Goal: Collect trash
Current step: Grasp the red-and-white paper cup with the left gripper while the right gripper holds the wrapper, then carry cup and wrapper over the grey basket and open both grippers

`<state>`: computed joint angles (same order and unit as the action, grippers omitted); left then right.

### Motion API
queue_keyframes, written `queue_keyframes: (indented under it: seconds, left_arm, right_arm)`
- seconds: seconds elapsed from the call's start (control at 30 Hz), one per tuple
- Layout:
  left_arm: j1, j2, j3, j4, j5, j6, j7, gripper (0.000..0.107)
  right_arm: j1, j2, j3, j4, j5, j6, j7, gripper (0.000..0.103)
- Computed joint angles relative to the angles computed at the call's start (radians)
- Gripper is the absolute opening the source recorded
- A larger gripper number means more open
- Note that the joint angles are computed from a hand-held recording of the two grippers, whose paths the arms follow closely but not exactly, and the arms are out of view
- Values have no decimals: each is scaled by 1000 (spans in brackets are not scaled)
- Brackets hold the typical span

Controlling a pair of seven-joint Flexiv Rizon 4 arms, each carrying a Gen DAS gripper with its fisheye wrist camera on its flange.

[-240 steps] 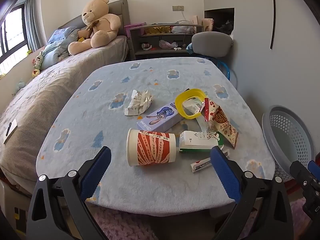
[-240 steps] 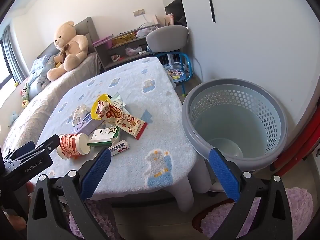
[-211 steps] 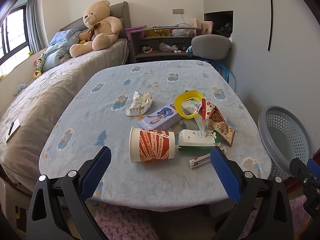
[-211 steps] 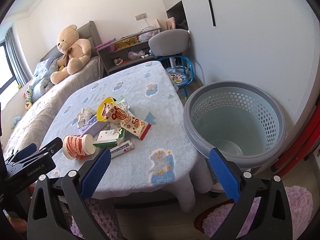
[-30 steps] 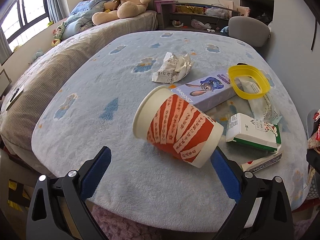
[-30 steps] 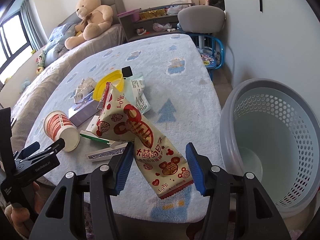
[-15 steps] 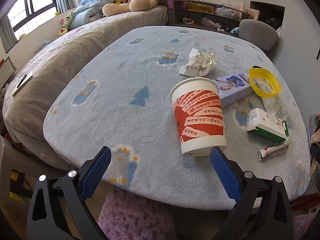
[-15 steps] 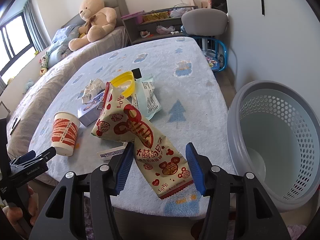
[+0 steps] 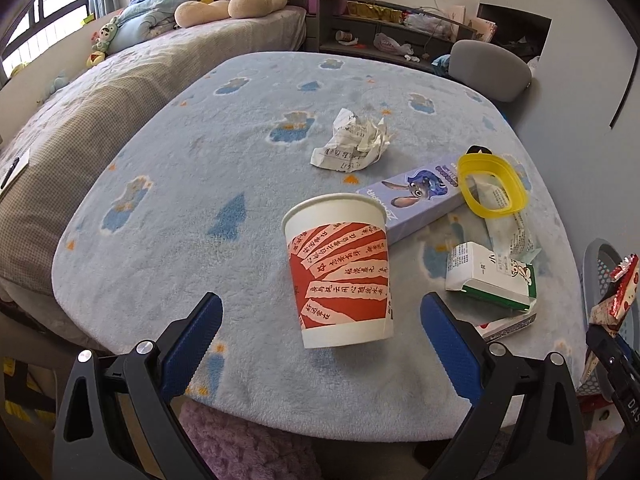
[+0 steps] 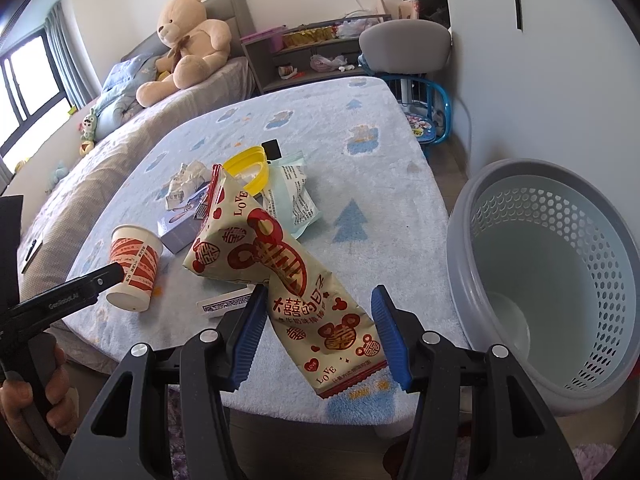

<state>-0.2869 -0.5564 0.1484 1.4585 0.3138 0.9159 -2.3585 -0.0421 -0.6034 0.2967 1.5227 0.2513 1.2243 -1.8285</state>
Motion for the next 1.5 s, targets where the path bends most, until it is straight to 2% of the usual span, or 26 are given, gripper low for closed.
queue_keyframes:
  seconds: [0.13,0.4,0.43,0.53,0.57,0.87,1.1,1.3,1.5]
  left_arm:
    - [43,-29,-36,-2,-69,8,51,95]
    - [35,-67,-8,-24,-86,-10,54,93]
    - [36,-67,-7,-22,-86,-6,53,91]
    - [45,-69,-20,-16,-99,2,83,69]
    - [48,-71,-24,-16,-104,2,95,57]
    - [7,-25,20,25,-49,51,57,57]
    - [-41,46,47,51,62,68,-20,57]
    - [-67,74,23,23,136,94,-42,57]
    - [-78,37,-27,-45,114,127,27,57]
  right_arm:
    - [-2,-3,0,-5,2,-9,1,52]
    - [-13,-18,14,-25,24,-30,-21,52]
    - [-12,-19,14,-27,26,-32,-22,52]
    - [-5,-22,6,-31,25,-37,-22,52]
    - [-2,-21,3,-29,23,-36,-20,52]
    - [7,-9,-4,-9,15,-17,-9,52]
    - [-12,12,12,10,34,1,-21,52]
    - [-43,45,23,37,66,28,-50,52]
    - [-76,79,11,61,89,62,-63,52]
